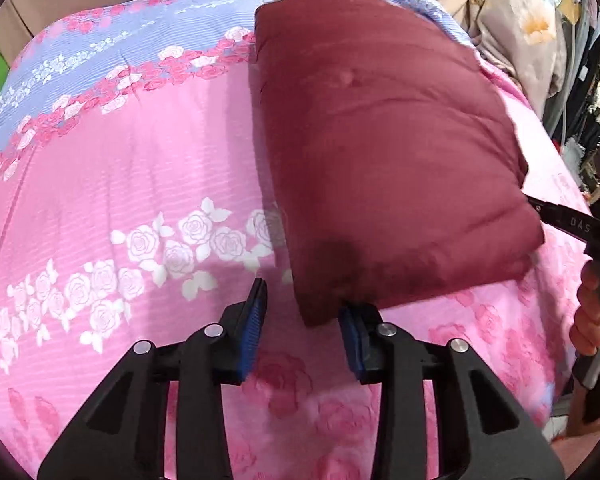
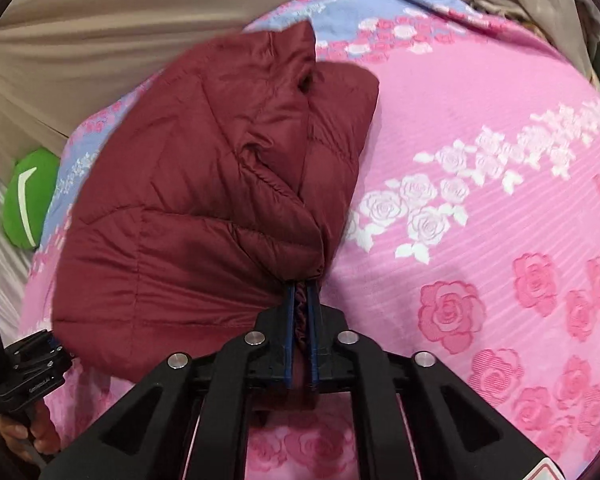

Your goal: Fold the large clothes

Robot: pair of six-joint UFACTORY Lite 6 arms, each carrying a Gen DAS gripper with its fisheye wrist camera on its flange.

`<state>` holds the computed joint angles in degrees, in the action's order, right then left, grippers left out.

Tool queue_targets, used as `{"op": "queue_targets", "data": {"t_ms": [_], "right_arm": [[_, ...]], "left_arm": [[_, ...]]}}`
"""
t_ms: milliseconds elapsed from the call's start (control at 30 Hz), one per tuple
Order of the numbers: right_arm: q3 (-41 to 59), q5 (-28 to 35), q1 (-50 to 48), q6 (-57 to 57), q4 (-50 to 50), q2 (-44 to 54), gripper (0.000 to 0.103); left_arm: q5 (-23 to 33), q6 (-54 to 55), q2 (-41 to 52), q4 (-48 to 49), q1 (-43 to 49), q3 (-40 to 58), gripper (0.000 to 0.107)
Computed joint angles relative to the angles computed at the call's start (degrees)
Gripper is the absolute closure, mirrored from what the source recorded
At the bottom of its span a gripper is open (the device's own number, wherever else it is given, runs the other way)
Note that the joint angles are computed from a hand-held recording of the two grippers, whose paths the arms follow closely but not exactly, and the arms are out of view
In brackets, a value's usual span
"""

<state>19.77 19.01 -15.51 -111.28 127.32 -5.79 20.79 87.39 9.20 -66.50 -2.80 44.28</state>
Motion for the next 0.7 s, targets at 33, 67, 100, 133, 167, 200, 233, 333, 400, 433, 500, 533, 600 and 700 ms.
{"op": "queue_targets", "data": {"t_ms": [33,67,100,133,167,200,233,333,400,433,500,533,600,700], "right_arm": [[-1.2,0.9,-1.6,4.6,-5.5,-2.8,0.092],[-2.5,2.2,-3.6,8.6,-10.4,-5.6,0.092],[-3.6,3.9,-6.1,12.4,-15.3,-7.8,0.087],[-4.5,6.1,-8.6,15.7,-19.7,-9.3,0.077],[-5.0,10.6,-12.9,18.3,-23.6,-9.5,0.07],[-4.9,14.4,-15.6,19.1,-25.1,-8.3,0.061],[-4.2,18.8,-18.1,18.7,-25.5,-5.4,0.059],[-1.6,21.4,-16.7,19.0,-24.4,0.0,0.055],[1.1,22.6,-13.7,17.9,-22.4,5.4,0.053],[1.3,23.0,-12.3,17.5,-21.1,6.5,0.049],[3.8,24.4,-9.3,16.1,-18.3,10.9,0.046],[4.6,24.2,-8.4,16.0,-17.7,11.9,0.047],[7.5,23.0,-6.3,15.7,-17.2,14.0,0.055],[11.7,20.5,-3.9,16.6,-19.3,15.3,0.062]], "left_arm": [[3.1,-1.4,-1.8,2.3,1.8,-0.1,0.073],[7.8,-2.6,-3.9,5.0,4.7,0.3,0.072],[11.4,-2.5,-6.1,5.7,7.2,0.6,0.07],[12.9,-2.2,-7.7,5.2,8.5,0.5,0.062],[16.0,-0.8,-9.4,3.4,11.3,1.3,0.043],[17.9,0.1,-9.4,1.9,12.7,2.1,0.032],[20.2,1.6,-8.4,-1.2,14.2,3.5,0.017],[22.2,-0.3,-1.8,-3.3,12.8,9.4,0.015],[22.9,-2.7,6.5,-2.7,9.8,15.3,0.015],[22.7,-4.4,9.5,-2.2,8.4,17.4,0.015],[24.7,-8.8,17.6,0.3,6.7,23.1,0.015],[26.4,-10.4,20.8,0.9,6.0,24.9,0.015],[27.7,-12.1,22.5,1.8,5.8,25.4,0.02],[25.4,-9.6,19.3,-0.5,5.4,19.8,0.032]]}}
